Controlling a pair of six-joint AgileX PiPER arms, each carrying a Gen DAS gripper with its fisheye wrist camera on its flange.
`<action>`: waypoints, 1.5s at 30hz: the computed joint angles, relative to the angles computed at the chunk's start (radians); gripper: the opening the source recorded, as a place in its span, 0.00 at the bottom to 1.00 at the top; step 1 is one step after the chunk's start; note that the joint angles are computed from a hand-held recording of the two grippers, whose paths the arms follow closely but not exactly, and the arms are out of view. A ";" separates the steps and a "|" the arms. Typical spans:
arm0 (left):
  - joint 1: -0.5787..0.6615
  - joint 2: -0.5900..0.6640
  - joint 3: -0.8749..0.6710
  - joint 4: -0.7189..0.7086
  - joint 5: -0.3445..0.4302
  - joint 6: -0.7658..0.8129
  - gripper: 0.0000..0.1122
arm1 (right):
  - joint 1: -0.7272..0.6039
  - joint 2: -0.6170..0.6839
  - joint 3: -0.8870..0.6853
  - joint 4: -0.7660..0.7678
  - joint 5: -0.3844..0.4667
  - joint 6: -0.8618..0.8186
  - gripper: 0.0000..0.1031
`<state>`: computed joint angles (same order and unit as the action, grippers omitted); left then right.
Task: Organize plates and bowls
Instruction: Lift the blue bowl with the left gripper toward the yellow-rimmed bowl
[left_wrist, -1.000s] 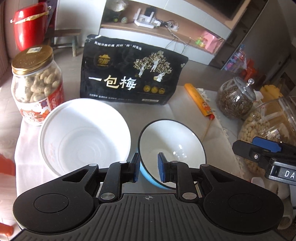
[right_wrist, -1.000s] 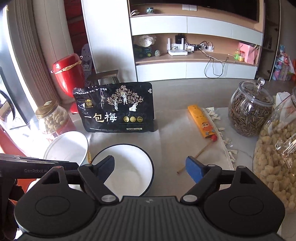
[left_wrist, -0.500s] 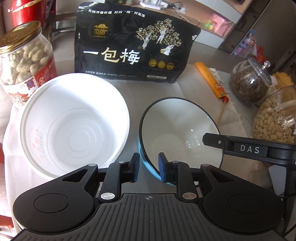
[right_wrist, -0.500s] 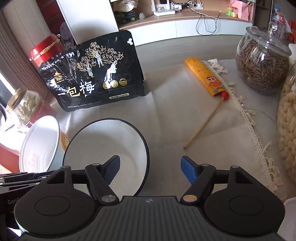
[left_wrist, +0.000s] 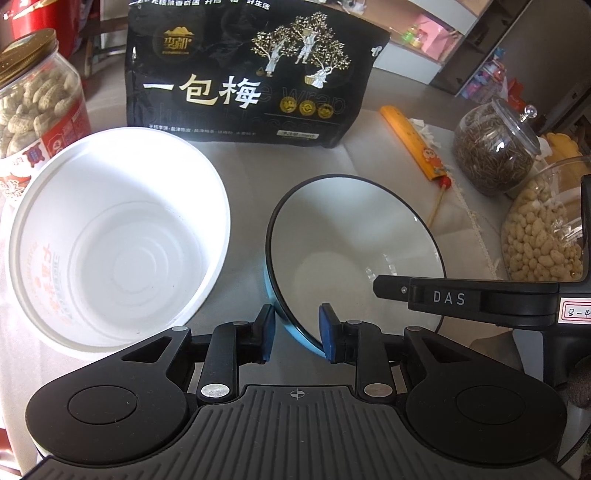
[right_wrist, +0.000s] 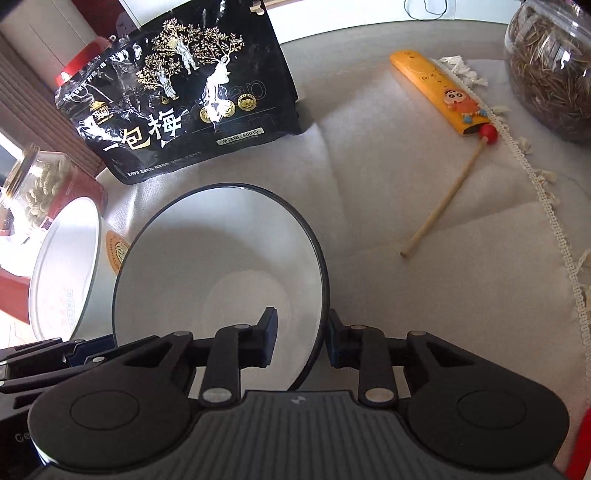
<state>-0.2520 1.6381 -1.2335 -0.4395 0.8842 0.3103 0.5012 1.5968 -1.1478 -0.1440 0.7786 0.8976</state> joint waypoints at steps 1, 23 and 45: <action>-0.004 -0.003 0.003 0.000 0.003 0.002 0.26 | -0.004 -0.005 0.003 0.002 0.002 -0.001 0.26; 0.014 0.055 0.011 -0.109 -0.029 0.072 0.26 | -0.026 0.005 0.035 0.035 -0.011 -0.022 0.27; 0.024 0.147 -0.026 -0.152 -0.018 0.083 0.26 | -0.032 0.016 0.035 0.071 -0.045 -0.057 0.31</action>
